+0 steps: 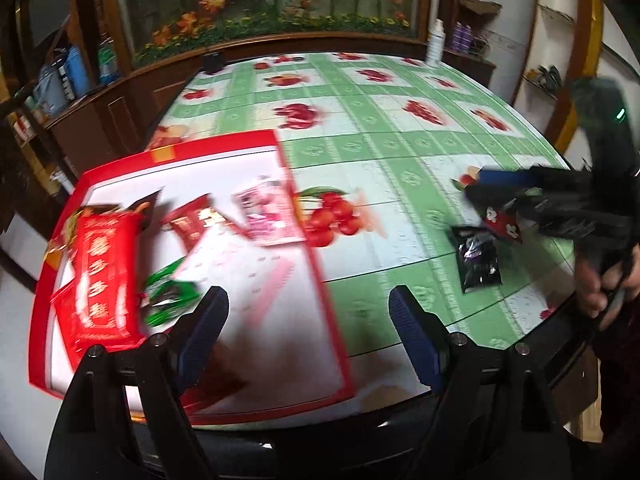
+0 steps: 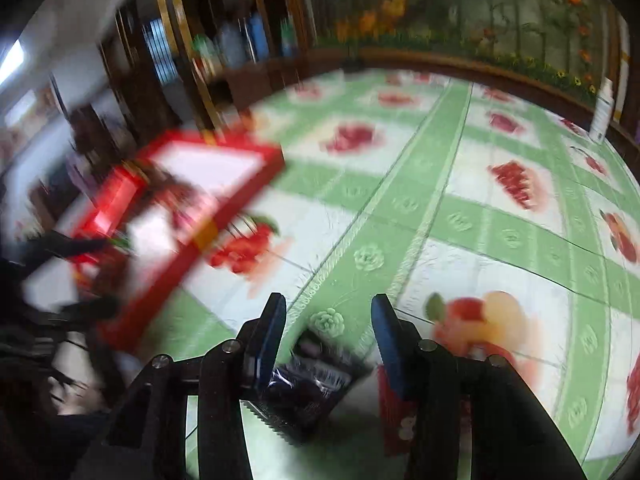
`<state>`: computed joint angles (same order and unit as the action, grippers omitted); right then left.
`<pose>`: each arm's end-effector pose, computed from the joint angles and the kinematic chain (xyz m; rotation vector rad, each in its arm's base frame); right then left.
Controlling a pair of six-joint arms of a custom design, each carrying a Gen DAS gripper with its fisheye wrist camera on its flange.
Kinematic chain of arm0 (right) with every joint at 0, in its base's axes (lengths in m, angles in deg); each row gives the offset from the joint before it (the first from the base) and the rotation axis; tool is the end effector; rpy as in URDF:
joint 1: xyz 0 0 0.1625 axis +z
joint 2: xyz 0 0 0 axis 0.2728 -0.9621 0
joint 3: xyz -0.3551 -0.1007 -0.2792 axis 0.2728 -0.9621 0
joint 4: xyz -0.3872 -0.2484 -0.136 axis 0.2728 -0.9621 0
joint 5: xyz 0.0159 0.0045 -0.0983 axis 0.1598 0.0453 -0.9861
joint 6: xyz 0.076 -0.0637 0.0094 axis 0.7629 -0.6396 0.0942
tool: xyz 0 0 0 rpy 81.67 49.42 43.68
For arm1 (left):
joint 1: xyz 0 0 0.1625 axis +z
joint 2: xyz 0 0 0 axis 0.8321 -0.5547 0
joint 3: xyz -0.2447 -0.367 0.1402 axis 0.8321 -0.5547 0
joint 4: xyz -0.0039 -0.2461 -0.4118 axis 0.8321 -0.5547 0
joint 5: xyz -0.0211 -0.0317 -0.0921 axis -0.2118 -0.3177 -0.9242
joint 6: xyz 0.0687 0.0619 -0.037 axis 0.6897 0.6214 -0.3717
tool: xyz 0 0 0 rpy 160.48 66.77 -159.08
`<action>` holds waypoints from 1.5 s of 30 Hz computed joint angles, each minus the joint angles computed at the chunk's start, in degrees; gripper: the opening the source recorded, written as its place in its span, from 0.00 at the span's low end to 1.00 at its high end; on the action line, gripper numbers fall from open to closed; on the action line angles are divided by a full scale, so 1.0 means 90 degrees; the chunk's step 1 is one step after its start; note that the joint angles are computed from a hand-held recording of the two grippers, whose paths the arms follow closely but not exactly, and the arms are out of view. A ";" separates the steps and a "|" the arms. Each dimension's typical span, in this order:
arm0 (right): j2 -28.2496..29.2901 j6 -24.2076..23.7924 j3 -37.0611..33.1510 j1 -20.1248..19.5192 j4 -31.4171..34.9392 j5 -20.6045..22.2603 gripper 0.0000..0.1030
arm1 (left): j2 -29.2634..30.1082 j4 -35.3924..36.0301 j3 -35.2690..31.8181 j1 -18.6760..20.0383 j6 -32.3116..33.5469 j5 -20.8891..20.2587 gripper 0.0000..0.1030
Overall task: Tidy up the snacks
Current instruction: 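Grasp the dark packet with the left tool while the right tool grasps the red flower candy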
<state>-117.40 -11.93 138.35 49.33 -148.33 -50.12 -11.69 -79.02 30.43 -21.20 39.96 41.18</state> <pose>-0.1121 -0.5817 0.2931 1.0917 -2.5705 0.5650 -0.3338 -0.4966 -0.1373 0.4402 2.2473 -0.7405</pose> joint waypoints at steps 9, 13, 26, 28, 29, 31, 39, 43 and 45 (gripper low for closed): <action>-0.0136 0.1338 -0.0638 -0.0567 0.0184 0.0365 0.78 | 0.0626 0.0195 -0.1012 0.0006 0.0695 -0.0894 0.80; -0.0022 0.1218 -0.0567 -0.0555 -0.0148 -0.0056 0.77 | 0.0922 0.0407 -0.1450 0.0052 0.0796 -0.1024 0.80; 0.0339 0.0550 -0.0077 -0.0170 -0.1621 -0.1206 0.43 | 0.1312 0.0600 -0.1968 0.0256 0.1165 -0.1391 0.80; 0.0369 0.0483 -0.0116 -0.0155 -0.1571 -0.1185 0.38 | 0.1345 0.0542 -0.1997 0.0291 0.1217 -0.1382 0.80; 0.0372 0.0480 -0.0169 -0.0166 -0.1453 -0.1135 0.37 | 0.1368 0.0565 -0.2020 0.0312 0.1232 -0.1359 0.80; 0.0347 0.0572 -0.0306 -0.0217 -0.1102 -0.0986 0.33 | 0.1430 0.0582 -0.2044 0.0288 0.1330 -0.1149 0.80; 0.0262 0.0796 -0.0536 -0.0376 -0.0330 -0.0506 0.32 | 0.1506 0.0112 -0.2049 0.0284 0.1831 -0.1043 0.46; 0.0244 0.0956 -0.0665 -0.0448 0.0054 -0.0292 0.32 | 0.1527 0.0116 -0.2069 0.0261 0.1859 -0.0965 0.34; 0.0238 0.0963 -0.0657 -0.0446 0.0045 -0.0293 0.32 | 0.1517 0.0110 -0.2048 0.0260 0.1822 -0.0899 0.34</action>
